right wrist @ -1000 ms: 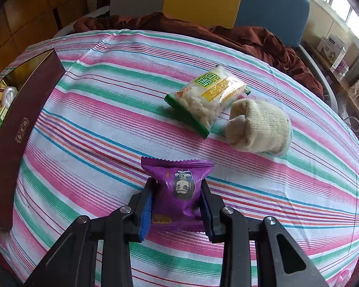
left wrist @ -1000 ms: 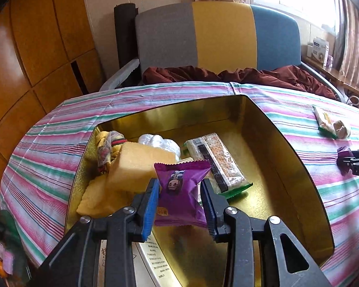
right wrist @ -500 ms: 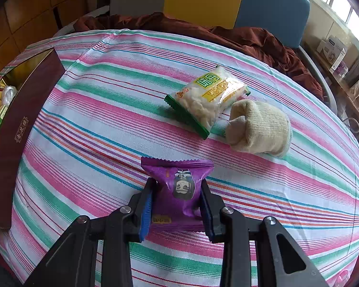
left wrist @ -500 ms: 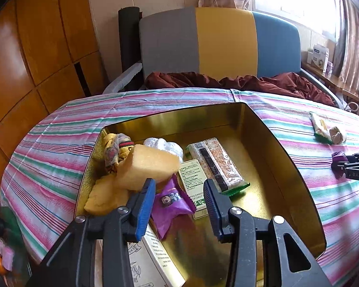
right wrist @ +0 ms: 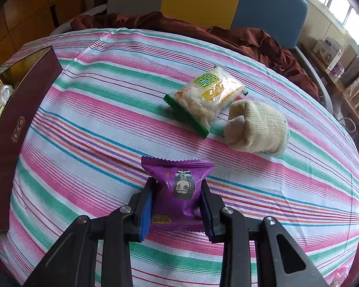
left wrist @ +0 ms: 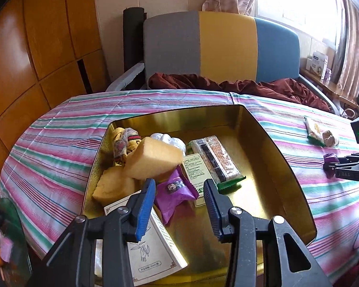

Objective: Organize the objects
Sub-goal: 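Carry the second purple snack bag into the gold tray and open the right tool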

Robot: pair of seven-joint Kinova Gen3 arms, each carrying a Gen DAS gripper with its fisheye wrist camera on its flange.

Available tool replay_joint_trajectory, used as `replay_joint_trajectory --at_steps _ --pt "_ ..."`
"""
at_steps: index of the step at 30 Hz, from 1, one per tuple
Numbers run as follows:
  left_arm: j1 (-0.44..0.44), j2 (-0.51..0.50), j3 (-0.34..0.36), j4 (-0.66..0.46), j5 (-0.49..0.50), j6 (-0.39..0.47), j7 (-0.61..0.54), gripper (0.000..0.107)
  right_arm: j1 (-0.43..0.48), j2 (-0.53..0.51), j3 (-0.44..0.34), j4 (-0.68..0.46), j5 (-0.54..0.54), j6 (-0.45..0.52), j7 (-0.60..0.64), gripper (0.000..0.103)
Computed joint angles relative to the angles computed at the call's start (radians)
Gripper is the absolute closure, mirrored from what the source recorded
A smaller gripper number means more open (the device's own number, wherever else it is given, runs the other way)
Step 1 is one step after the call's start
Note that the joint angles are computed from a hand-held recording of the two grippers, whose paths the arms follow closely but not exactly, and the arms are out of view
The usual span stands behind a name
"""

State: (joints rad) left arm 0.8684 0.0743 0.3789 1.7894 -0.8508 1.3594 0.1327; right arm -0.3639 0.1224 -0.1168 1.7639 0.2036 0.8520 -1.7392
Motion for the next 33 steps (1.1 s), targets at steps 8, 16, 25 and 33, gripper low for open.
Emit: replay_joint_trajectory --at_steps 8,16,25,33 --pt "0.0 -0.041 0.025 0.037 0.017 0.007 0.037 0.065 -0.03 -0.007 -0.009 -0.015 0.003 0.067 -0.118 0.07" --pt "-0.012 -0.079 0.059 0.074 0.025 0.003 0.079 0.065 -0.064 -0.025 -0.04 0.004 -0.022 0.07 -0.14 0.07" --pt "-0.04 -0.134 0.099 0.122 0.05 -0.001 0.124 0.065 -0.074 -0.086 -0.062 0.025 -0.116 0.033 -0.125 0.07" --pt "-0.084 -0.188 0.144 0.162 0.087 0.026 0.166 0.065 -0.138 -0.17 -0.136 0.0 -0.183 -0.012 -0.114 0.07"
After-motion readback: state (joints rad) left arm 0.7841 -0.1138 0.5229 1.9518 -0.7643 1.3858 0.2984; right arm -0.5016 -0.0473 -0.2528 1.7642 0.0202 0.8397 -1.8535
